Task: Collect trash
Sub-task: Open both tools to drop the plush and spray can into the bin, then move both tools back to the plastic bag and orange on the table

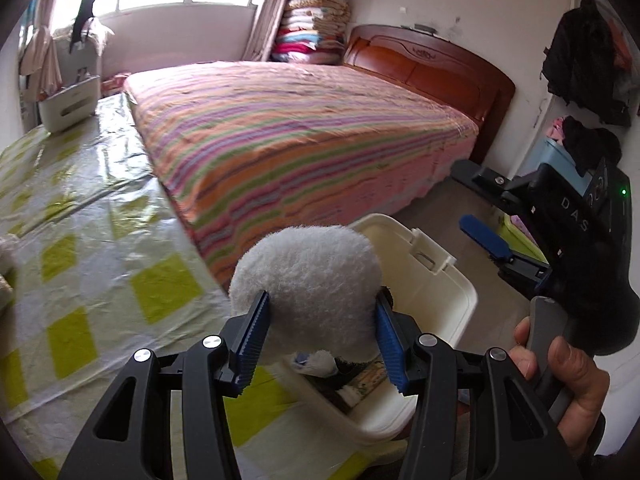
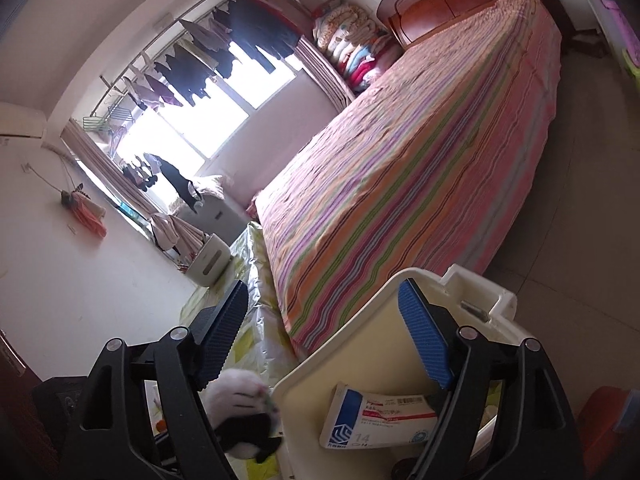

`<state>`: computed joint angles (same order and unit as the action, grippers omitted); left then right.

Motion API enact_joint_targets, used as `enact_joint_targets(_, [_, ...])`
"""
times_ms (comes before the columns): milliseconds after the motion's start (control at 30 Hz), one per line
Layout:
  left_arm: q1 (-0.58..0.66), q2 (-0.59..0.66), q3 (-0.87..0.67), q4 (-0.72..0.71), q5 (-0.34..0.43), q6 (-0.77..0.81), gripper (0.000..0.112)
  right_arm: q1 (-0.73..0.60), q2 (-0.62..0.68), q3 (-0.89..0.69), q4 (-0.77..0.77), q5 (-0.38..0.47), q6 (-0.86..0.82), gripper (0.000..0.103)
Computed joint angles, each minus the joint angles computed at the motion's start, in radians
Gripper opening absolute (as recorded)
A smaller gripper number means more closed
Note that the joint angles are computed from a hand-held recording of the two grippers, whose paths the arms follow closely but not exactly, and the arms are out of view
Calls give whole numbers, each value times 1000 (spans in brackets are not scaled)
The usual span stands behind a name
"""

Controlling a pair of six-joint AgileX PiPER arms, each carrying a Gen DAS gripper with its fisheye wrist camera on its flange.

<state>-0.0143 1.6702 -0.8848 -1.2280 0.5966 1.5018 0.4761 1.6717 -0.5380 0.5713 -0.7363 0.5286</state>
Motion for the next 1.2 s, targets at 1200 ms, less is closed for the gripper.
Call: enact_joint_targets(1200, [590,-35,-21,-350,41,470,64,188,320,-806,393,429,-767,79])
